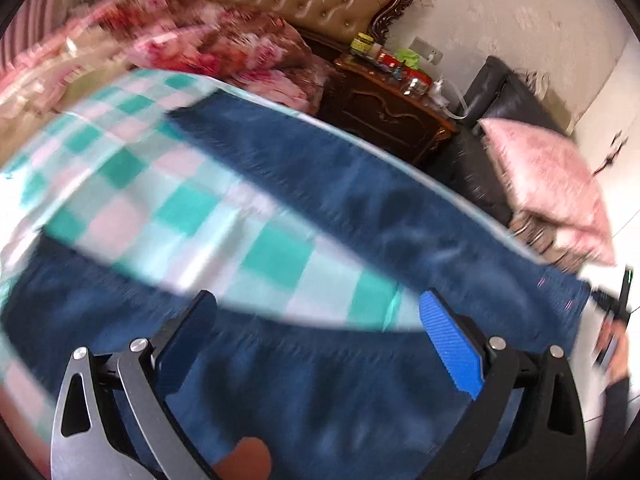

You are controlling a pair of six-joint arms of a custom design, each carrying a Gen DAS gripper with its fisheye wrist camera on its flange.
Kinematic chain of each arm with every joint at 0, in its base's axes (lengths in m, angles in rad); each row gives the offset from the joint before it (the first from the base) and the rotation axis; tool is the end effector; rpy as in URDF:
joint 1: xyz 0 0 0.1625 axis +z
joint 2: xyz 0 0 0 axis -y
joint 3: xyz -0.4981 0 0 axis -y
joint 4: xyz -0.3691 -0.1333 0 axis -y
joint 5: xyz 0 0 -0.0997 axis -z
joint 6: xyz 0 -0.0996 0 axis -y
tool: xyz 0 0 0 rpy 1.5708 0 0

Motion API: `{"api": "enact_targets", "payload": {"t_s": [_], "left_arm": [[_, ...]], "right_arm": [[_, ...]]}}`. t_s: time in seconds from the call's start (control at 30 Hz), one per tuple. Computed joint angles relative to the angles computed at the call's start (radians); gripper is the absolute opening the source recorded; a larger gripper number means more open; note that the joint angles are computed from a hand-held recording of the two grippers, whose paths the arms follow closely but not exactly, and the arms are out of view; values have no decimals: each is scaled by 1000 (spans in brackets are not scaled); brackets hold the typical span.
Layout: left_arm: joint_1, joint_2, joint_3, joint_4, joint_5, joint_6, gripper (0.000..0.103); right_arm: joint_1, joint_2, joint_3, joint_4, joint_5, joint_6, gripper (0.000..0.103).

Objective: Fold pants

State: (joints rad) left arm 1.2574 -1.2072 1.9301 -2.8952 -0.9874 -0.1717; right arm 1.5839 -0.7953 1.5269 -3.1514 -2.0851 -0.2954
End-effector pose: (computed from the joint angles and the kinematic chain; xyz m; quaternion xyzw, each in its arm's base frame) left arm -0.0008 -0.6128 0.3717 -0.0202 0.9185 -0.3414 0.1985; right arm 0.0942 -0.7532 0.2891 0.0319 -0.8869 0.3618 0.2855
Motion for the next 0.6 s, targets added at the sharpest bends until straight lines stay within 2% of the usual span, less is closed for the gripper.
{"api": "enact_targets", "payload": {"t_s": [0.03, 0.07, 0.1, 0.17, 0.27, 0.3, 0.33, 0.47, 0.6], "left_arm": [[34, 25, -71, 46, -93, -24, 98], [64, 50, -132, 85, -181, -43, 91], [81, 71, -177, 114, -230, -58, 84], [120, 135, -305, 197, -329, -76, 81], [180, 237, -489, 313, -480, -134, 70], [205, 278, -562, 367, -546, -166, 64], [222, 310, -612, 392, -583, -196, 61], [248, 414, -767, 480, -606, -270, 51], [252, 484, -878, 525, -632, -313, 51]], "right_arm": [[7, -22, 40, -30, 32, -17, 13], [16, -54, 102, -71, 76, -33, 12], [25, -84, 159, -104, 112, -46, 12], [36, -138, 264, -154, 195, -57, 12], [37, -205, 404, -219, 294, -66, 12], [35, -223, 441, -231, 317, -68, 12], [36, -236, 470, -238, 324, -67, 12], [42, -262, 520, -249, 329, -68, 12], [43, -286, 558, -268, 349, -71, 12]]}}
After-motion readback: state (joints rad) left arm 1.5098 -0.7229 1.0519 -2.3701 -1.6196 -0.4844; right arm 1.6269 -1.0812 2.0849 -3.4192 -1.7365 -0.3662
